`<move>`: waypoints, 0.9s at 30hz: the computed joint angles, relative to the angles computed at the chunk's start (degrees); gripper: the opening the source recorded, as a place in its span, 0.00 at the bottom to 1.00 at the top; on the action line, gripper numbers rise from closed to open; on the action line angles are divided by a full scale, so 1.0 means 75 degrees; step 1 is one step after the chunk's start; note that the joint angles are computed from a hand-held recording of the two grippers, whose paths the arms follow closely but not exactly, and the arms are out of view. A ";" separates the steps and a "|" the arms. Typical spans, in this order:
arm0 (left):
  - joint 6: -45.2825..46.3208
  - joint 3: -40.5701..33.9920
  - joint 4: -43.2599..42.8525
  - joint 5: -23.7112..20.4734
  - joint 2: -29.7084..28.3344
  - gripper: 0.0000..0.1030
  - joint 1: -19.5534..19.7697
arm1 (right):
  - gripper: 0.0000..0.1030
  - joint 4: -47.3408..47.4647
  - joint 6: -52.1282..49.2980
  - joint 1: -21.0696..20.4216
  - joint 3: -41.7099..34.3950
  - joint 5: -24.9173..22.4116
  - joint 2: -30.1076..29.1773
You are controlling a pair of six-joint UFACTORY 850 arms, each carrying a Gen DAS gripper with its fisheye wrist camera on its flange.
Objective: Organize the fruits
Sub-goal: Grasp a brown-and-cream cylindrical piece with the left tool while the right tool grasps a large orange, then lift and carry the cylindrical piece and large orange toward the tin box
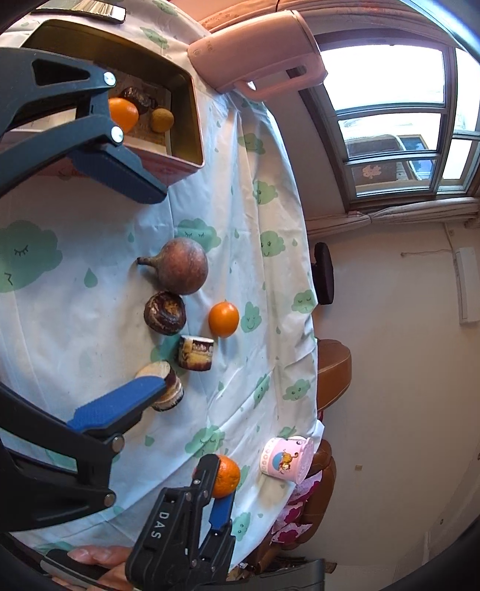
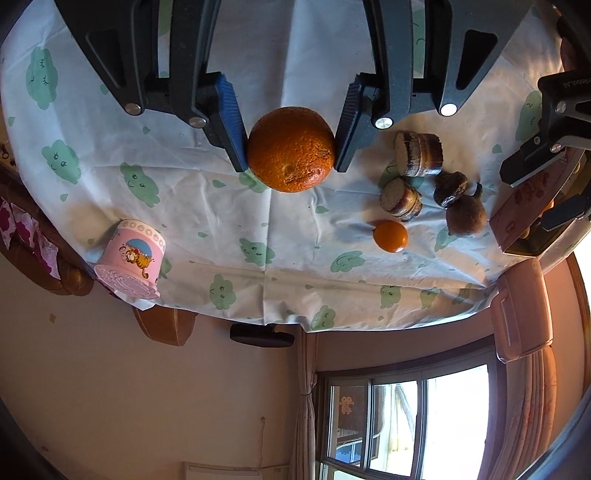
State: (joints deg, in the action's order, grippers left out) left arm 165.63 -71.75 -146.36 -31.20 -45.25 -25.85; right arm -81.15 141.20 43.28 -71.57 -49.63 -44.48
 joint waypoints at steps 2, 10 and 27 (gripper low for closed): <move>-0.0471 -0.0097 0.0483 0.0111 -0.0035 0.91 -0.0079 | 0.47 0.0232 -0.0124 -0.0036 -0.0048 -0.0229 -0.0041; -0.2865 -0.0882 0.2850 0.0828 -0.0465 0.68 -0.0443 | 0.47 0.0341 0.0135 -0.0119 0.0113 -0.0282 -0.0010; -0.3920 -0.1384 0.3946 0.1317 -0.0782 0.42 -0.0704 | 0.47 -0.0440 0.1169 -0.0136 0.0541 -0.0034 0.0214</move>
